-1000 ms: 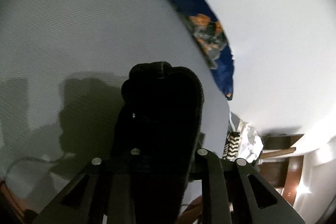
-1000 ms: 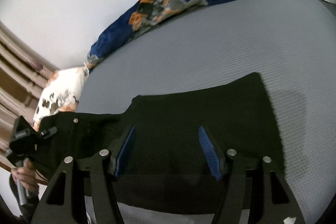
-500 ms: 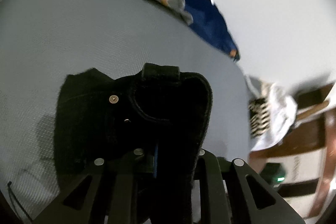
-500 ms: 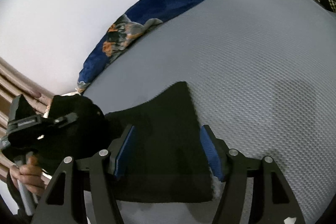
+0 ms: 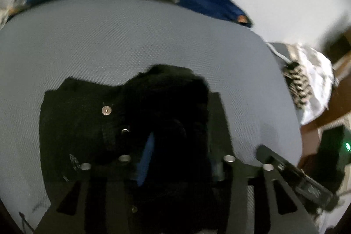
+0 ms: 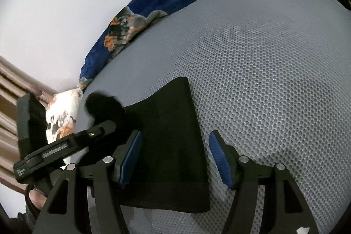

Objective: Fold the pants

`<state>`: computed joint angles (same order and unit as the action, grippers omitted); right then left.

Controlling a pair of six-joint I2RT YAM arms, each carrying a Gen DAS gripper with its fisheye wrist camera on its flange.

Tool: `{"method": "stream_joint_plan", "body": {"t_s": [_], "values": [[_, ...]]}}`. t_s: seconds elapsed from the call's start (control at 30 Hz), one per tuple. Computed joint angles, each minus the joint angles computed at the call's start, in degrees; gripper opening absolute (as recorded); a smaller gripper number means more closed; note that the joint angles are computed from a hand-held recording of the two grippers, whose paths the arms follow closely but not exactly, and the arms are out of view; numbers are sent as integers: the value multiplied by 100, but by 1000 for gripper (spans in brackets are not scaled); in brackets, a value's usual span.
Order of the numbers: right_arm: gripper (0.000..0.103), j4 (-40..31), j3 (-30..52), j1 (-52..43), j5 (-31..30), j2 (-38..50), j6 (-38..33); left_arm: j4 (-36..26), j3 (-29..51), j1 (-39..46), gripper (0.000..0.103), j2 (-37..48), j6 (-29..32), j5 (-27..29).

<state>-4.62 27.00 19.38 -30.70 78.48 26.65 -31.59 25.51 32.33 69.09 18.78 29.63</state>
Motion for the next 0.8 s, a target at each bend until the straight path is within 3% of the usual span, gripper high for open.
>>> {"method": "stream_joint_plan", "body": {"t_s": [0.1,0.2,0.4,0.5,0.57,0.8], "values": [[62,41,159,55,-164,292,-122,-516,86,333,52,-409,712,277],[62,71,318,27,-583,635,-280,-1114,241,1265,55,-595,1760,629],[62,-25,869,171,-1216,1524,-810,-951,516,2982,56,256,2911,417],[64,-58,1178,253,-1424,1937,-902,-510,634,3555,56,935,3099,133],[73,-102,1422,305,-1563,2258,-1037,-188,657,3780,56,1289,3058,-53],[73,-45,2057,403,-1584,3138,-1376,562,599,4018,56,2176,2927,-418]]}}
